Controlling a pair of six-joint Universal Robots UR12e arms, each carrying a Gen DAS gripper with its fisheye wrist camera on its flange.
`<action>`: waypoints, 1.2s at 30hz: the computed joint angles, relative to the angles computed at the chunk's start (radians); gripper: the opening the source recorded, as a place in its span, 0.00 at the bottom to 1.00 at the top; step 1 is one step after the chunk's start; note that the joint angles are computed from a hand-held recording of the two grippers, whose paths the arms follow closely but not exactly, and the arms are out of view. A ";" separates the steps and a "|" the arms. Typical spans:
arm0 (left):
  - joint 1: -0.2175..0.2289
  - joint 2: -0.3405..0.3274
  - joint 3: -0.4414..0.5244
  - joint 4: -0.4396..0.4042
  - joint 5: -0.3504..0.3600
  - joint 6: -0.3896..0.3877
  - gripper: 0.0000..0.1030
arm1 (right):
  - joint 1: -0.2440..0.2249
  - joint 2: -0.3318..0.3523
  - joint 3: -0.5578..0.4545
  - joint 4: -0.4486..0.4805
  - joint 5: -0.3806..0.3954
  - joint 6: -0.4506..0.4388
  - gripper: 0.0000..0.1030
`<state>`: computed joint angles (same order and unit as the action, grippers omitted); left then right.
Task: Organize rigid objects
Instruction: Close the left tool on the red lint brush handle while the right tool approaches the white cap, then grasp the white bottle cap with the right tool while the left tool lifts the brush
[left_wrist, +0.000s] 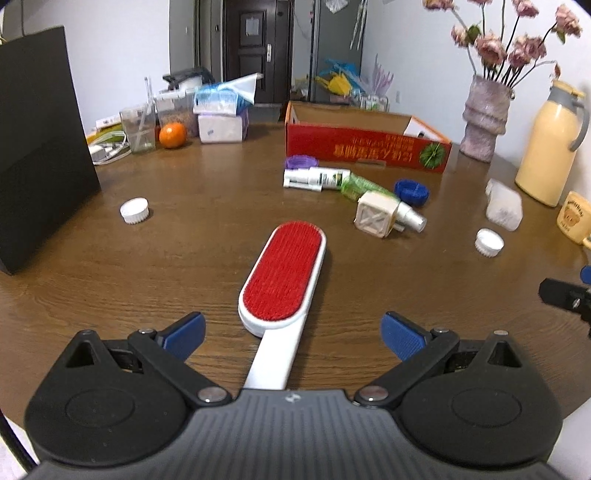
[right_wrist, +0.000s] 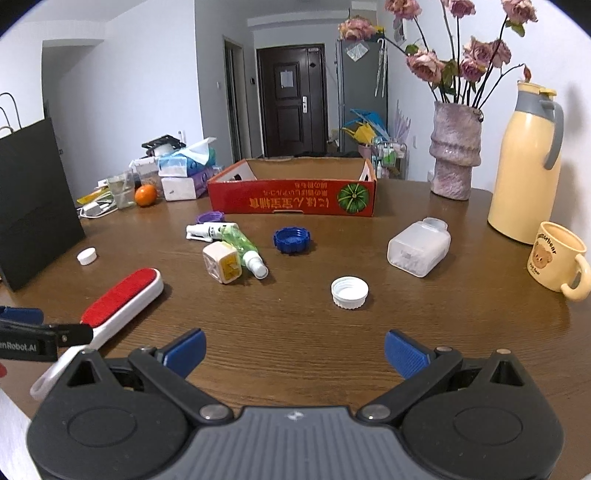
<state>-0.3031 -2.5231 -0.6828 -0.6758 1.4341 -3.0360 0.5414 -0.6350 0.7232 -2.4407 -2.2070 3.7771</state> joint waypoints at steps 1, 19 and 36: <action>0.000 -0.010 0.019 -0.020 0.002 0.005 1.00 | -0.002 0.005 -0.009 0.008 0.003 0.001 1.00; 0.003 -0.174 0.314 -0.249 0.016 0.037 0.57 | -0.042 0.063 -0.107 0.077 0.083 -0.010 1.00; 0.000 -0.286 0.558 -0.343 -0.007 -0.029 0.56 | -0.061 0.072 -0.109 0.086 0.099 0.006 0.99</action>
<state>-0.3034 -2.8088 -0.1244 -1.0190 1.4268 -3.0650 0.4808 -0.5628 0.6138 -2.3549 -2.1082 3.7830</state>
